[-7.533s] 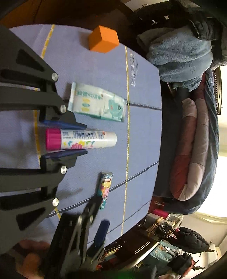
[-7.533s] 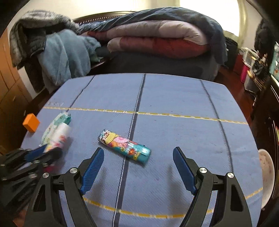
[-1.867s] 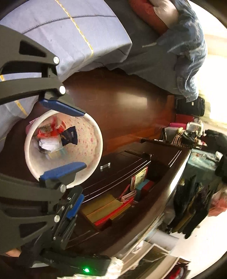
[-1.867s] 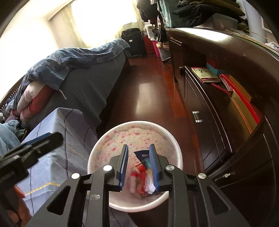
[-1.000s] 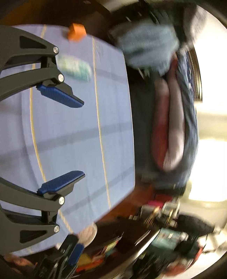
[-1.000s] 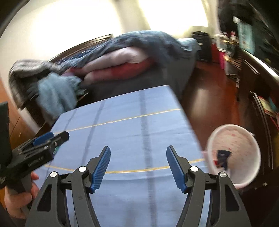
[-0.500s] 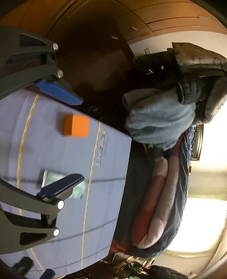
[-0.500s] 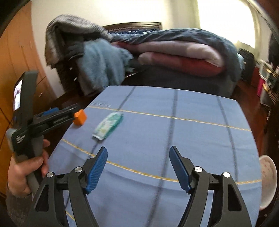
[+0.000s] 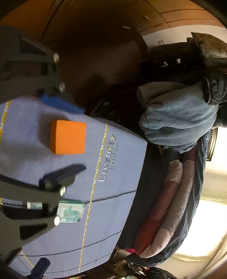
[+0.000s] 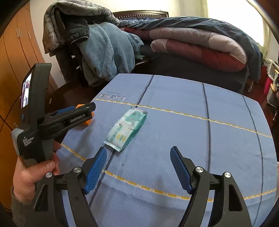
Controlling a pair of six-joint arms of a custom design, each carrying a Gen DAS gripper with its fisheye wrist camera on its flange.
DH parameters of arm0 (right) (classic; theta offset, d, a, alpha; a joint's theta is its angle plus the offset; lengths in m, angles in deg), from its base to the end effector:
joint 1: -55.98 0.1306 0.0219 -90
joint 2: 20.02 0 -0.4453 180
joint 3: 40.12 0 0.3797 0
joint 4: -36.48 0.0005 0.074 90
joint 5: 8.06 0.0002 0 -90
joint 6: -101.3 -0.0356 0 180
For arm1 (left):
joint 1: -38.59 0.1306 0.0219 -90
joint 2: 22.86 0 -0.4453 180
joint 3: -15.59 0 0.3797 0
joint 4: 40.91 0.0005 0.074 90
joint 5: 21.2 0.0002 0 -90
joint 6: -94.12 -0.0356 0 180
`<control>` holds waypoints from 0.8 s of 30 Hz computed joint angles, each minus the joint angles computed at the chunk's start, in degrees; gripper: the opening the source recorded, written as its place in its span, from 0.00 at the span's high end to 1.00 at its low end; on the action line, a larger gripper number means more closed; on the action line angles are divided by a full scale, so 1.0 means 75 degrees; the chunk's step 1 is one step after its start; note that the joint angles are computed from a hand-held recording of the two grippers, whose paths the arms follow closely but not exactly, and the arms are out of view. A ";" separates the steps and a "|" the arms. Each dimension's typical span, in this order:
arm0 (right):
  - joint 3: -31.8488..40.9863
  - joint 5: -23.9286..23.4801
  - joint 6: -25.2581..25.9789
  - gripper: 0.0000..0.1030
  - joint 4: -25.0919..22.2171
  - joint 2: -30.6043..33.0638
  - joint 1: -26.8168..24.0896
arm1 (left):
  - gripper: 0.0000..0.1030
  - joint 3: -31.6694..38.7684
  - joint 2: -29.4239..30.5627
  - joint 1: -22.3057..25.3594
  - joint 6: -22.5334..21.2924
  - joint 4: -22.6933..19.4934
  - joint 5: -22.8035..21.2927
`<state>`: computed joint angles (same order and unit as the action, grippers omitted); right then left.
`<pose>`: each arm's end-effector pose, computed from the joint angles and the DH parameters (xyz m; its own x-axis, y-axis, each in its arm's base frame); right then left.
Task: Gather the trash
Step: 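Grasp the orange sponge block with the left tool while the right tool approaches the wet-wipe pack, then grasp the green wet-wipe pack with the right tool and lift it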
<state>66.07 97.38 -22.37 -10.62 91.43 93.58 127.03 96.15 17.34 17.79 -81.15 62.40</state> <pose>0.5043 0.3758 0.4244 -0.7768 0.0763 -0.6251 -0.0344 0.9860 0.1631 0.6421 -0.2460 0.3888 -0.7396 0.0356 -0.6721 0.1190 0.9898 -0.0785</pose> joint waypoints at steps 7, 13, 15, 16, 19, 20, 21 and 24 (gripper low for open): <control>0.0889 0.0073 -0.0140 0.26 -0.0463 0.0713 -0.0014 | 0.65 -0.0281 -0.0169 0.0147 0.0085 0.0347 0.0317; 0.1775 0.0353 -0.0369 0.26 -0.1061 0.1418 -0.0017 | 0.65 -0.0581 -0.0504 0.0282 0.0203 0.0660 0.0327; 0.2021 0.0439 -0.0516 0.26 -0.1288 0.1612 -0.0017 | 0.65 -0.0651 -0.0585 0.0304 0.0181 0.0718 0.0311; 0.2092 0.0433 -0.0587 0.26 -0.1344 0.1673 -0.0022 | 0.65 -0.0685 -0.0623 0.0313 0.0169 0.0737 0.0294; 0.2260 0.0614 -0.0585 0.26 -0.1524 0.1795 0.0008 | 0.64 -0.0745 -0.0694 0.0337 0.0181 0.0757 0.0298; 0.2285 0.0704 -0.0556 0.32 -0.1577 0.1814 0.0021 | 0.64 -0.0745 -0.0702 0.0341 0.0191 0.0753 0.0305; 0.2334 0.0808 -0.0505 0.42 -0.1649 0.1843 0.0039 | 0.64 -0.0757 -0.0716 0.0334 0.0208 0.0761 0.0295; 0.2368 0.0745 -0.0324 0.55 -0.1706 0.1826 0.0044 | 0.64 -0.0754 -0.0745 0.0298 0.0235 0.0749 0.0284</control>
<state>83.83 102.96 -24.80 -23.42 105.13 93.90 121.37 90.57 19.58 19.56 -75.53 64.54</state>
